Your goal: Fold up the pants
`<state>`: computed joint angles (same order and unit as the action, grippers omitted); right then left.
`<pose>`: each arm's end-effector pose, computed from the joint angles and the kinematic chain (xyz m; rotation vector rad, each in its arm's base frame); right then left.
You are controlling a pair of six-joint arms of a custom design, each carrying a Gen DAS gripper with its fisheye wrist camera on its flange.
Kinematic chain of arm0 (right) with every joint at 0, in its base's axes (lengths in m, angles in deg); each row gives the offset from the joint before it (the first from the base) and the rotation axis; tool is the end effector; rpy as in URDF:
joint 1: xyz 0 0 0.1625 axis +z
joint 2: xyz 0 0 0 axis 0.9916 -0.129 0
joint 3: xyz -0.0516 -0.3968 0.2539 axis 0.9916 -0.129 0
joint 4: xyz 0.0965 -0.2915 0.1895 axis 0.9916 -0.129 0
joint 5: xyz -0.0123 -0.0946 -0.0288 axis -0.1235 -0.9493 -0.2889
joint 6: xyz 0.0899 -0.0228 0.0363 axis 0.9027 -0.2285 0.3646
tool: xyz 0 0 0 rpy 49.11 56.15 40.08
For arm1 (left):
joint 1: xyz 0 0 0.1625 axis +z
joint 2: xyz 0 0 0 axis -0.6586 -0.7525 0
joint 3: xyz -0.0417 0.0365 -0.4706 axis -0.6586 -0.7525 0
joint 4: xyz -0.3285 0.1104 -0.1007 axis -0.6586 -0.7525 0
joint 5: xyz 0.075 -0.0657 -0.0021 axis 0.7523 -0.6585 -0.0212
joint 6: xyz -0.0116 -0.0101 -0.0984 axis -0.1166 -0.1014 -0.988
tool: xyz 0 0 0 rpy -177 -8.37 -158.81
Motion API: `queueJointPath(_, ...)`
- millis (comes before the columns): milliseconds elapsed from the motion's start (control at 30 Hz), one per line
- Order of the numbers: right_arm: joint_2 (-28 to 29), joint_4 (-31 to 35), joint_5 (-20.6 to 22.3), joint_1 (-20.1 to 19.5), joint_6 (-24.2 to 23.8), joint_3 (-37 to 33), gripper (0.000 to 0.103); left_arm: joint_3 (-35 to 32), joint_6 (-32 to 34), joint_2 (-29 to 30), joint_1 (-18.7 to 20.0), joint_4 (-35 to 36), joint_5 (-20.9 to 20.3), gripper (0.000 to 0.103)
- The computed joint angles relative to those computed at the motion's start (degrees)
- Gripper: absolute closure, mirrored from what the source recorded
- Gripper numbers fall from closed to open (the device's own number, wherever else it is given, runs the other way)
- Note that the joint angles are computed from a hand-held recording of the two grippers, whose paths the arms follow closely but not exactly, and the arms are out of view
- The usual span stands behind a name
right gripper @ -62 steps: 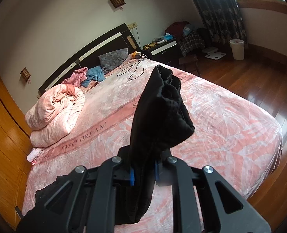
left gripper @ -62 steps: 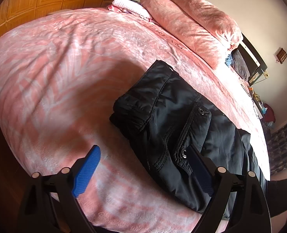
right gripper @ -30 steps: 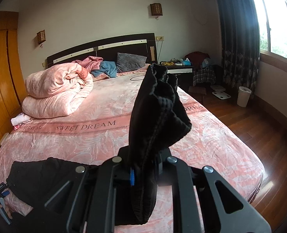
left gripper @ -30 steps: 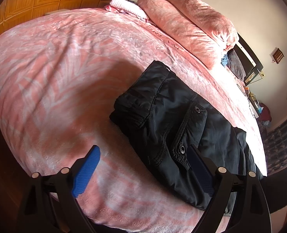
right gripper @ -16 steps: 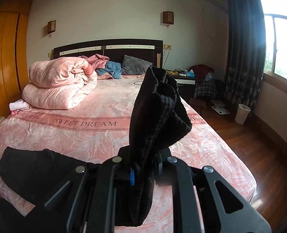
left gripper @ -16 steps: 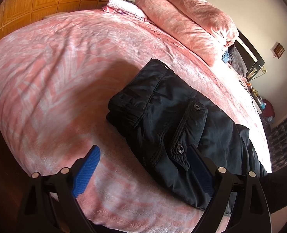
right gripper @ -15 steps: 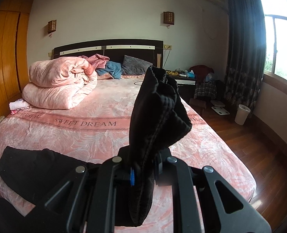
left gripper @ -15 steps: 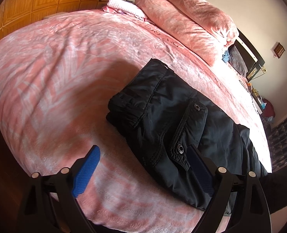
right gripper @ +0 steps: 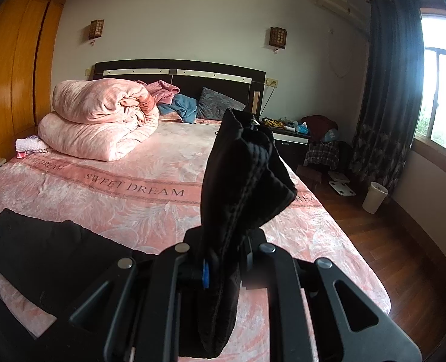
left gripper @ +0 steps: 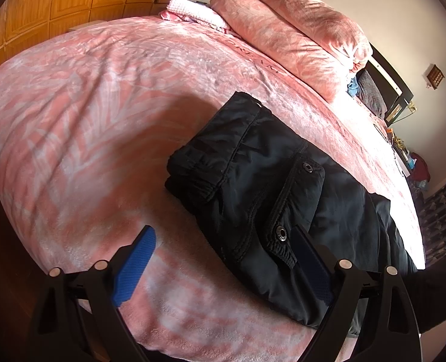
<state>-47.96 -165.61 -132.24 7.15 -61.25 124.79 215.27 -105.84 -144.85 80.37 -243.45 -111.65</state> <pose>0.0975 -0.4473 0.4694 0.6619 -1.9397 1.1655 -0.1190 -0.3797 0.1838 -0.4952 2.3061 -1.1673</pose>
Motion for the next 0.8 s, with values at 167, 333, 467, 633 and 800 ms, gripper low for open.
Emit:
queueJointPath(167, 0.50, -0.37, -0.35, 0.41, -0.87, 0.09, 0.090, 0.22, 0.04, -0.11, -0.07, -0.40, 0.02, 0.012)
queueJointPath(333, 1.01, -1.01, -0.94, 0.96, -2.03, 0.36, 0.090, 0.53, 0.22, -0.26, -0.18, -0.98, 0.07, 0.012)
queueJointPath(467, 1.70, -1.26, -1.71, 1.72, -2.91, 0.47, 0.090, 1.01, 0.13, -0.25, -0.33, -1.93, 0.06, 0.012)
queueJointPath(633, 2.99, -1.96, -3.02, 2.91, -4.56, 0.56, 0.090, 1.56, 0.75, -0.19, -0.20, -3.64, -0.04, 0.012)
queueJointPath(800, 4.36, -2.09, -4.19, 3.86, -5.71, 0.49, 0.090, 2.17, 1.13, -0.16, -0.19, -5.21, -0.04, 0.012)
